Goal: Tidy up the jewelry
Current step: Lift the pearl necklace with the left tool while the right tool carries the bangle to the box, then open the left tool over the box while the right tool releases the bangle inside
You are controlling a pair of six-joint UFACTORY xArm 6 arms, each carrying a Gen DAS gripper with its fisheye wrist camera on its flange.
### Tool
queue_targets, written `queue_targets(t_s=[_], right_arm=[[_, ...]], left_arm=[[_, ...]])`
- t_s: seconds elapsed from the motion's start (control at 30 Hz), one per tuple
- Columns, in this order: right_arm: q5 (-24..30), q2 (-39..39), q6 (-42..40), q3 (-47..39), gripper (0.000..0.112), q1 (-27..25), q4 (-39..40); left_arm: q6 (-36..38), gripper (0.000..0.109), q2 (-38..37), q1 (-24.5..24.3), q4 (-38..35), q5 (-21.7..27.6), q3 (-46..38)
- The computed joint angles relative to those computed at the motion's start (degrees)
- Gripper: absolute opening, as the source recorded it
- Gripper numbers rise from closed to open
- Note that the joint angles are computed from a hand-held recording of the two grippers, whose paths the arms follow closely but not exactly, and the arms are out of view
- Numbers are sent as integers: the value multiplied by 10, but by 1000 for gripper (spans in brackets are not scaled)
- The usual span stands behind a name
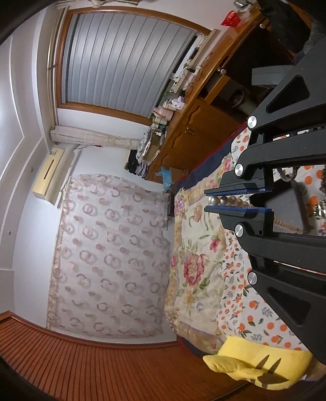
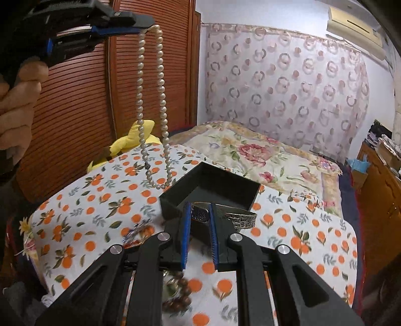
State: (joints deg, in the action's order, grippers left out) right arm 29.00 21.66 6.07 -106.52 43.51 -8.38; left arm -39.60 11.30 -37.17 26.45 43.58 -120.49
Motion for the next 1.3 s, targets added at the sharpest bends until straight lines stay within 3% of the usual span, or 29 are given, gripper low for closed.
queue_targets(t_s=[0.33, 0.53, 0.63, 0.7, 1.03, 1.13, 1.3], right_arm=[[97, 150, -47, -205, 16, -15, 49], [140, 215, -56, -295, 19, -20, 80], [149, 232, -58, -323, 31, -24, 92], [136, 219, -53, -302, 38, -26, 90], [20, 58, -28, -47, 38, -34, 78], [2, 30, -18, -6, 38, -36, 72], [-34, -21, 5, 73, 38, -30, 64]], left_arm=[[49, 7, 114, 20, -54, 55, -140], [43, 7, 117, 24, -61, 57, -96], [37, 7, 109, 30, -71, 47, -60], [37, 7, 101, 33, -77, 38, -35], [50, 7, 107, 33, -92, 35, -10], [54, 17, 106, 30, -92, 38, -9], [43, 35, 41, 21, -71, 9, 92]])
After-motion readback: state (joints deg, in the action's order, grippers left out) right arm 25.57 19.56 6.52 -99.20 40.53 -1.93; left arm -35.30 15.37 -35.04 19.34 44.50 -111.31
